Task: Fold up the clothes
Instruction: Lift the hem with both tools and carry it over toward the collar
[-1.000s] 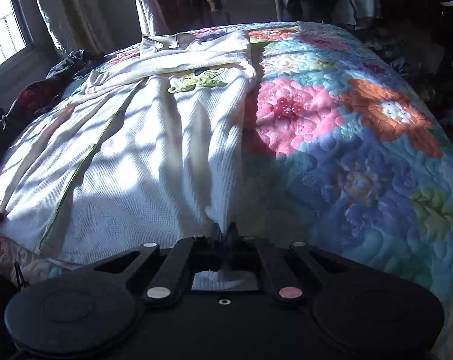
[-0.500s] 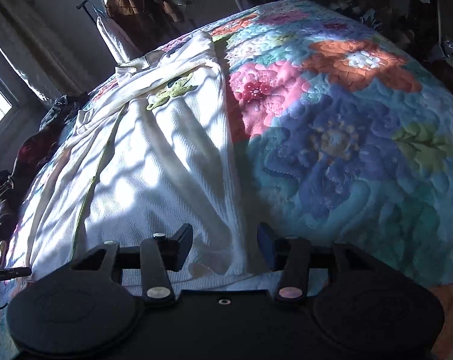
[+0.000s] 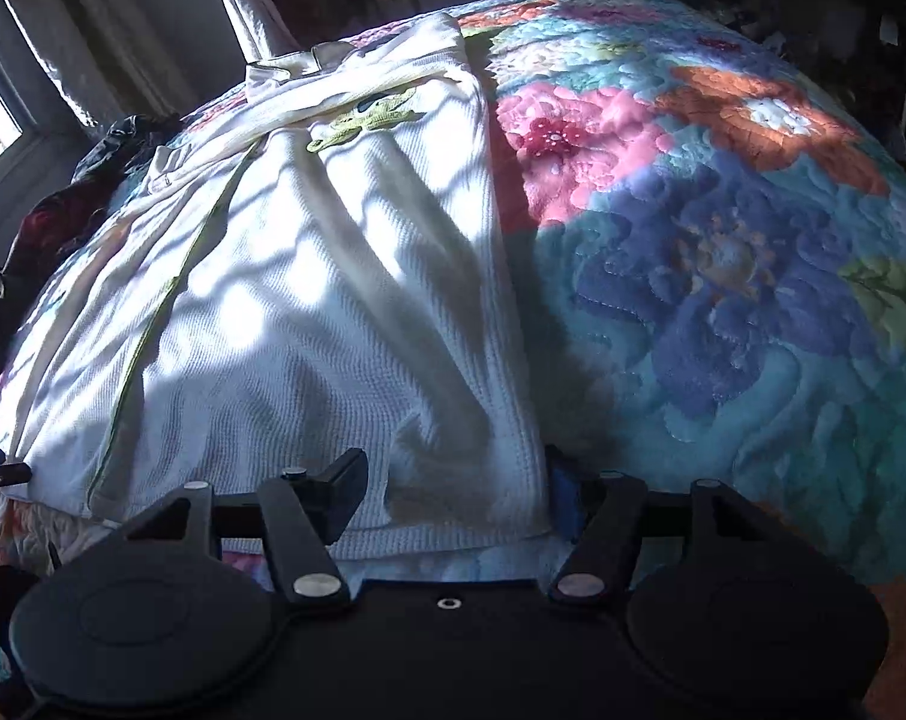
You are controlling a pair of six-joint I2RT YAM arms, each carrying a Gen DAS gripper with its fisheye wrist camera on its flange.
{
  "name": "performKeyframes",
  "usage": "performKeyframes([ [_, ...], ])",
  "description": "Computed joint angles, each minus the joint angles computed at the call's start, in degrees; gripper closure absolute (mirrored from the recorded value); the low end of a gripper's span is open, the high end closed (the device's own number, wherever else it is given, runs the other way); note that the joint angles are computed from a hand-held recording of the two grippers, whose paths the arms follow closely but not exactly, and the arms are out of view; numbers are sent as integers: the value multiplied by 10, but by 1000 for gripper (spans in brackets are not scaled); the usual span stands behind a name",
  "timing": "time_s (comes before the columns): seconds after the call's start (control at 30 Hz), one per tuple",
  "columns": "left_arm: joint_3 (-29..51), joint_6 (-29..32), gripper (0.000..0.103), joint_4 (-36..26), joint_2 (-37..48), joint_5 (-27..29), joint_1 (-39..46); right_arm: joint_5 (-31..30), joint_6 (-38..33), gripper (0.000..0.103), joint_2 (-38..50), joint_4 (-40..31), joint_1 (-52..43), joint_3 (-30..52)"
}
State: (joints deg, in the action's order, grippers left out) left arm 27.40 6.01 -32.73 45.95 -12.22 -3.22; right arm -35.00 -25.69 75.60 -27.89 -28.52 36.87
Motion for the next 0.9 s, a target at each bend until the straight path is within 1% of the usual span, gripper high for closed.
performKeyframes([
  [0.03,6,6,14,-9,3,7,9,-17,-11,37,4,-14,-5,6],
  [0.07,13,11,10,-17,16,24,26,-33,-18,37,8,-28,-11,12],
  [0.13,30,20,8,-35,42,57,58,-41,3,37,9,-38,-14,19],
  [0.17,30,23,8,-33,55,71,73,-45,16,36,11,-38,-16,22],
  [0.23,17,24,5,-9,80,104,106,-47,26,36,30,-39,-18,31],
  [0.27,1,20,0,16,87,130,128,-48,31,34,41,-34,-20,32],
  [0.3,-17,14,0,44,91,157,151,-49,34,34,53,-29,-23,32],
  [0.33,-28,6,0,61,90,164,158,-53,34,34,63,-25,-25,32],
  [0.43,-53,-17,0,96,72,147,147,-63,39,31,59,2,-21,14],
  [0.47,-59,-23,7,100,62,134,134,-67,29,31,57,4,-17,10],
  [0.5,-61,-28,15,99,49,117,114,-77,4,36,57,1,-12,8],
  [0.53,-62,-27,37,94,34,97,93,-83,-12,44,56,2,-5,7],
  [0.57,-53,-19,57,82,24,72,69,-86,-21,69,55,6,3,6],
  [0.6,-40,-11,69,68,23,60,53,-88,-30,85,54,10,11,5],
  [0.63,-27,-9,97,56,27,67,52,-92,-26,87,54,20,17,7],
  [0.67,-15,-10,98,51,33,76,56,-97,-16,89,53,30,20,10],
  [0.77,21,-16,99,49,52,96,71,-109,21,91,45,43,34,48],
  [0.9,88,-28,99,43,70,137,97,-120,32,93,24,26,59,131],
])
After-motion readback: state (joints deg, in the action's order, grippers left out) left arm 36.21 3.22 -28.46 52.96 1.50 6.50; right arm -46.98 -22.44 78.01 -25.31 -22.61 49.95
